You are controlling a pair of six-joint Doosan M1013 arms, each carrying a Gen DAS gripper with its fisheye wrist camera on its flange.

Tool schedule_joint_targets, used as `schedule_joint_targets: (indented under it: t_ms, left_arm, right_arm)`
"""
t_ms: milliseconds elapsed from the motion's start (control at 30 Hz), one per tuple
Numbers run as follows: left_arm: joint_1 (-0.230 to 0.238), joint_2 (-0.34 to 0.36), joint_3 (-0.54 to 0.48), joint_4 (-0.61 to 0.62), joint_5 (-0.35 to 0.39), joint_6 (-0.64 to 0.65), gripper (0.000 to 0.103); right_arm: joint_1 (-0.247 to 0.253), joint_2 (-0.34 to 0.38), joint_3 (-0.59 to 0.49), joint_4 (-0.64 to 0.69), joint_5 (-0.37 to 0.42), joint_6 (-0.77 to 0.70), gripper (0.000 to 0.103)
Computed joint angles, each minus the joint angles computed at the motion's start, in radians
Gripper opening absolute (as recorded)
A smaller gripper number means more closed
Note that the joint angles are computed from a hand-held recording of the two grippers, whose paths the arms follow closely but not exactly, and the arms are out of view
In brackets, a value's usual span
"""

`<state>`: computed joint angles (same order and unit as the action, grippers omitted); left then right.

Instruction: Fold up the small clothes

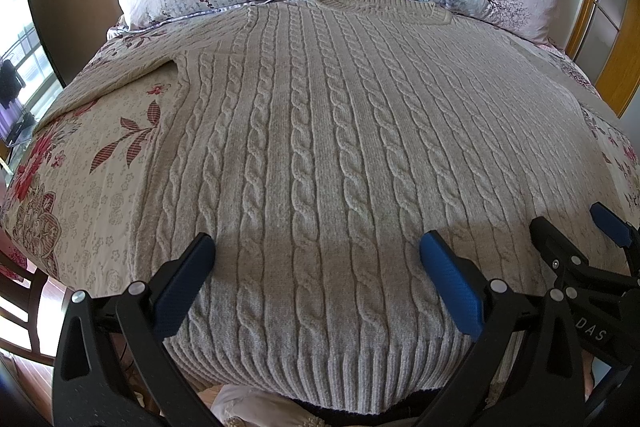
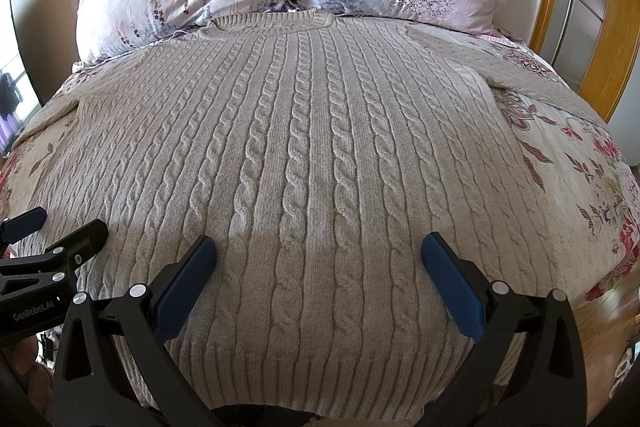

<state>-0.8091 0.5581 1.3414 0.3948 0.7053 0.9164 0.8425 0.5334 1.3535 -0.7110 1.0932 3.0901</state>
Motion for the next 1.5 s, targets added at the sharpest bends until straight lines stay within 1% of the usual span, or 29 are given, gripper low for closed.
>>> schedule_joint_targets:
  t_ms: [200,400,533,633,733,800,833,933,967,1000,1033,1067,1100,1133,1167,1200,1233,1267,1367,1433,1500]
  left_arm:
    - [0.0,0.0,-0.001,-0.002,0.001,0.002,0.101]
    - [0.004,0.006,-0.015,-0.03,0.022,0.039,0.101]
    - [0.01,0.019,-0.043,-0.069,0.053,0.091,0.101]
    - [0.013,0.025,-0.058,-0.088,0.074,0.126,0.101]
    - [0.013,0.033,-0.075,-0.082,0.088,0.15,0.101]
    - [0.012,0.04,-0.089,-0.056,0.096,0.157,0.101]
    - [0.01,0.044,-0.097,-0.023,0.093,0.15,0.101]
    - [0.015,0.055,-0.122,0.015,0.081,0.147,0.101]
    - [0.022,0.058,-0.133,-0.003,0.071,0.166,0.101]
    - [0.027,0.061,-0.142,-0.02,0.065,0.181,0.101]
    - [0.039,0.066,-0.157,-0.065,0.051,0.216,0.101]
    - [0.045,0.07,-0.168,-0.093,0.044,0.239,0.101]
    - [0.053,0.074,-0.178,-0.129,0.032,0.267,0.101]
    - [0.063,0.078,-0.188,-0.178,0.009,0.308,0.101]
    - [0.071,0.079,-0.193,-0.215,-0.01,0.34,0.101]
    - [0.078,0.084,-0.202,-0.255,-0.027,0.376,0.101]
    - [0.088,0.087,-0.21,-0.306,-0.052,0.423,0.101]
    - [0.095,0.09,-0.217,-0.345,-0.071,0.458,0.101]
    - [0.103,0.105,-0.244,-0.363,-0.103,0.471,0.101]
    - [0.108,0.122,-0.278,-0.373,-0.1,0.483,0.101]
    - [0.116,0.144,-0.317,-0.416,-0.075,0.513,0.101]
  right_arm:
    - [-0.001,-0.007,0.011,-0.018,-0.016,-0.005,0.102]
    - [0.004,-0.018,0.038,-0.056,-0.058,-0.011,0.102]
    - [-0.002,-0.034,0.07,-0.081,-0.12,-0.031,0.102]
    - [-0.008,-0.049,0.104,-0.124,-0.186,-0.043,0.102]
    - [-0.022,-0.062,0.111,-0.089,-0.212,-0.088,0.102]
    - [-0.049,-0.089,0.128,-0.066,-0.242,-0.068,0.102]
    - [-0.059,-0.105,0.144,-0.07,-0.259,-0.042,0.102]
    - [-0.114,-0.173,0.205,-0.102,-0.309,0.111,0.102]
    - [-0.141,-0.201,0.231,-0.111,-0.325,0.181,0.101]
    - [-0.16,-0.217,0.251,-0.12,-0.337,0.237,0.095]
    - [-0.18,-0.233,0.273,-0.127,-0.35,0.292,0.091]
    - [-0.209,-0.251,0.298,-0.126,-0.361,0.349,0.082]
    - [-0.237,-0.265,0.318,-0.112,-0.365,0.395,0.074]
    - [-0.257,-0.274,0.333,-0.097,-0.369,0.427,0.069]
    - [-0.286,-0.285,0.353,-0.067,-0.381,0.47,0.067]
    - [-0.314,-0.293,0.373,-0.027,-0.397,0.499,0.062]
    - [-0.332,-0.297,0.386,0.0,-0.411,0.509,0.058]
    - [-0.355,-0.299,0.398,0.045,-0.425,0.518,0.057]
    - [-0.392,-0.302,0.426,0.096,-0.463,0.54,0.054]
    - [-0.398,-0.302,0.438,0.052,-0.482,0.598,0.054]
    - [-0.404,-0.297,0.44,0.02,-0.492,0.639,0.053]
